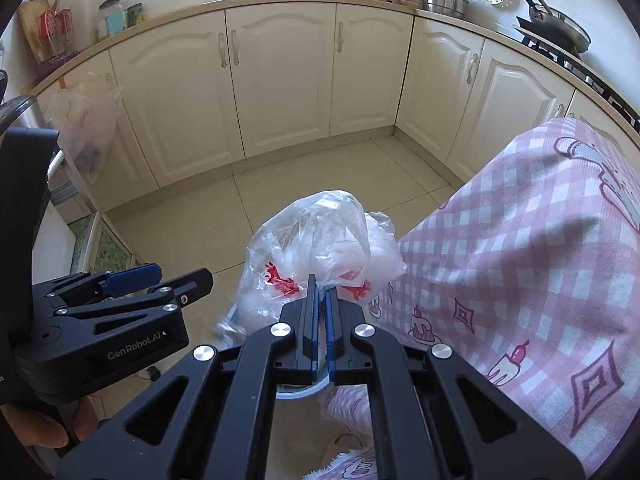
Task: Collect trash
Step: 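Open both tools over the blue bin, dropping the clear and white bags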
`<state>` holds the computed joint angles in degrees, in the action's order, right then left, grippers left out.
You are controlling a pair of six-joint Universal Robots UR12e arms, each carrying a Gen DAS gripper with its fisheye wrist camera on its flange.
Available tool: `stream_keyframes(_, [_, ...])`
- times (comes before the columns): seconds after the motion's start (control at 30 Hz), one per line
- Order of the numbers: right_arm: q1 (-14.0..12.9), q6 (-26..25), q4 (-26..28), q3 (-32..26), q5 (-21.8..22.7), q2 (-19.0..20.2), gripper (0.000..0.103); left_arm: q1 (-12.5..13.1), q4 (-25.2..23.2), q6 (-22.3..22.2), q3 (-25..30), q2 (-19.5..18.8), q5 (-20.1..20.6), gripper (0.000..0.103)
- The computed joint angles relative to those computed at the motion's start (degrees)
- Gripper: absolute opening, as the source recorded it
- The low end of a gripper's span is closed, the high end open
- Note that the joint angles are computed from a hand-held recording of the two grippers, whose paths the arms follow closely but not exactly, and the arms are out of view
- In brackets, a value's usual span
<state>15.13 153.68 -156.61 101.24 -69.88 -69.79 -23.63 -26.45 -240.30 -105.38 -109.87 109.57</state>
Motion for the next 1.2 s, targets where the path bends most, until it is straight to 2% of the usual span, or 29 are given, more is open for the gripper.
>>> stream_keyframes(0.2, [0.3,-0.4,1.0,-0.2,0.2,0.2,0.002,-0.2,-1.1,-2.3,-0.9,0.8,0.1,0.068])
stream_keyframes(0.43, [0.9,-0.8,2.8,-0.5,0.2,0.4,0.002,0.0,-0.8,-5.3,-3.1,2.4,0.8,0.068])
stream_keyframes(0.67, [1.6,-0.3,2.8,-1.0,0.0,0.9,0.002,-0.2,0.2,-5.1,-3.7,3.0,1.5,0.068])
stream_keyframes(0.87, [2.1,1.0,0.7,-2.1,-1.6,1.8,0.013,-0.3,0.2,-4.6,-3.3,3.1,1.5,0.069])
stream_keyframes(0.93, [2.0,1.2,-0.3,-2.0,-1.9,1.6,0.021,-0.6,0.2,-4.2,-3.0,3.2,1.9,0.069])
stream_keyframes(1.2, [0.1,1.6,-2.8,0.4,-1.0,-1.9,0.027,-2.5,-0.7,-2.1,-1.4,3.9,4.8,0.069])
